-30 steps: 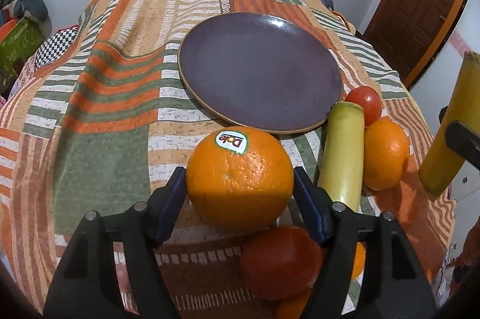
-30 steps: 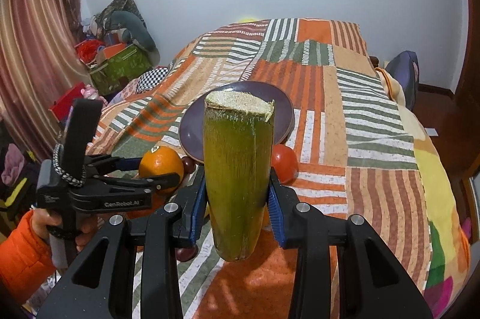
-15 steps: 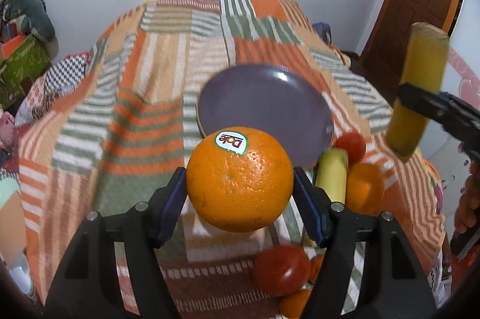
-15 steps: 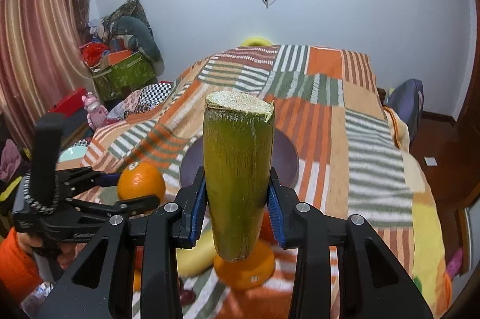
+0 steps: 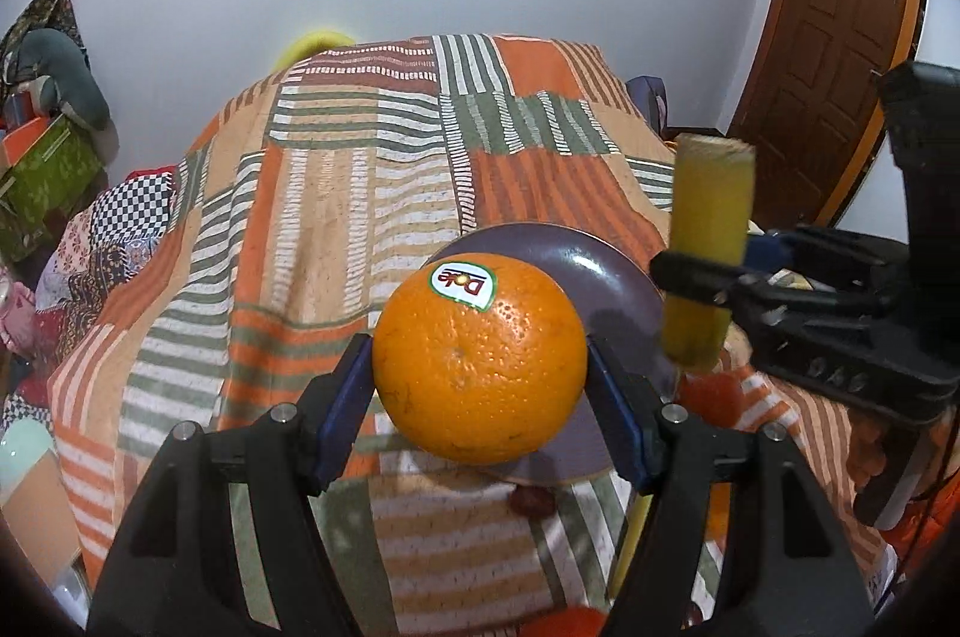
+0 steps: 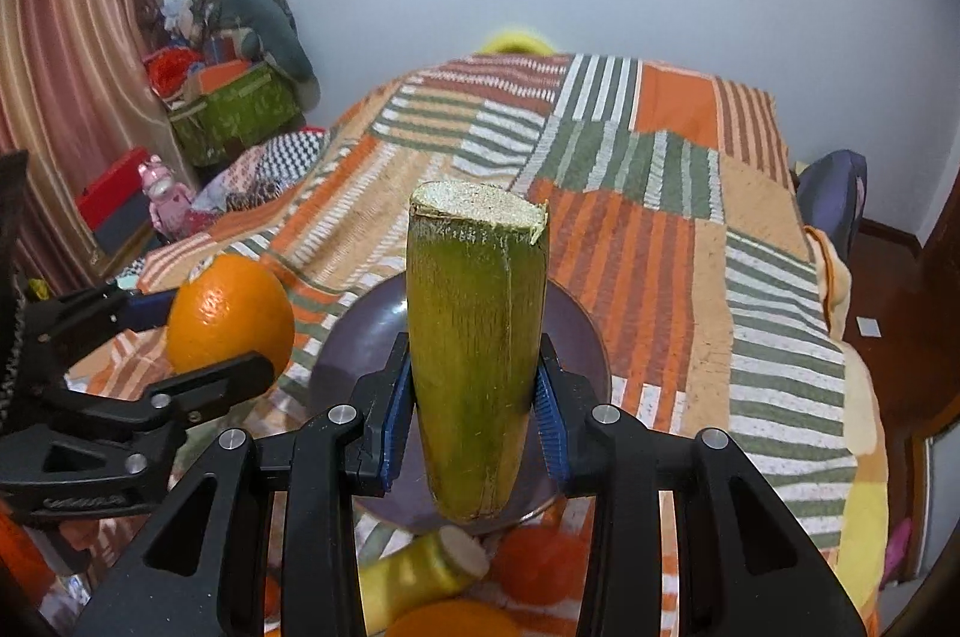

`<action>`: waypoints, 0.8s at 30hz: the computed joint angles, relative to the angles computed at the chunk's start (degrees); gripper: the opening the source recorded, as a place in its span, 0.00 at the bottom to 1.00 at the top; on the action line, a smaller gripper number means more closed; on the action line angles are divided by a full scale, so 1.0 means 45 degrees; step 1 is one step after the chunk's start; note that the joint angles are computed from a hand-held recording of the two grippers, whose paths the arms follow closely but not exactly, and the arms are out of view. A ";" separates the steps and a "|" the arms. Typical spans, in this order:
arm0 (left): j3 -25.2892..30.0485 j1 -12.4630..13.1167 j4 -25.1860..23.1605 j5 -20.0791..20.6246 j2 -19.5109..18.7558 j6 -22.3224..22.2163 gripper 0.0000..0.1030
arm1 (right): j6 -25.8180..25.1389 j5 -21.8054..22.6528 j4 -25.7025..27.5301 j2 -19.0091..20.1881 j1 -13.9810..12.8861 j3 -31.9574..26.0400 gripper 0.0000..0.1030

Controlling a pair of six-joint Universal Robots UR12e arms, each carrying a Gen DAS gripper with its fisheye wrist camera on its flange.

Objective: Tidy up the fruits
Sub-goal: 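Lower the green cylinder onto the plate with the right tool while the left tool sets the orange there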

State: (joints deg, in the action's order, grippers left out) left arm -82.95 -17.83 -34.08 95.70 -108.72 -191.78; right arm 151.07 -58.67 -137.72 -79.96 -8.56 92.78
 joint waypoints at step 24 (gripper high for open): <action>0.1594 0.0361 -0.1786 -0.0542 -0.1768 0.0107 0.66 | -0.1057 -0.1969 0.2985 0.1474 0.0548 -0.1601 0.33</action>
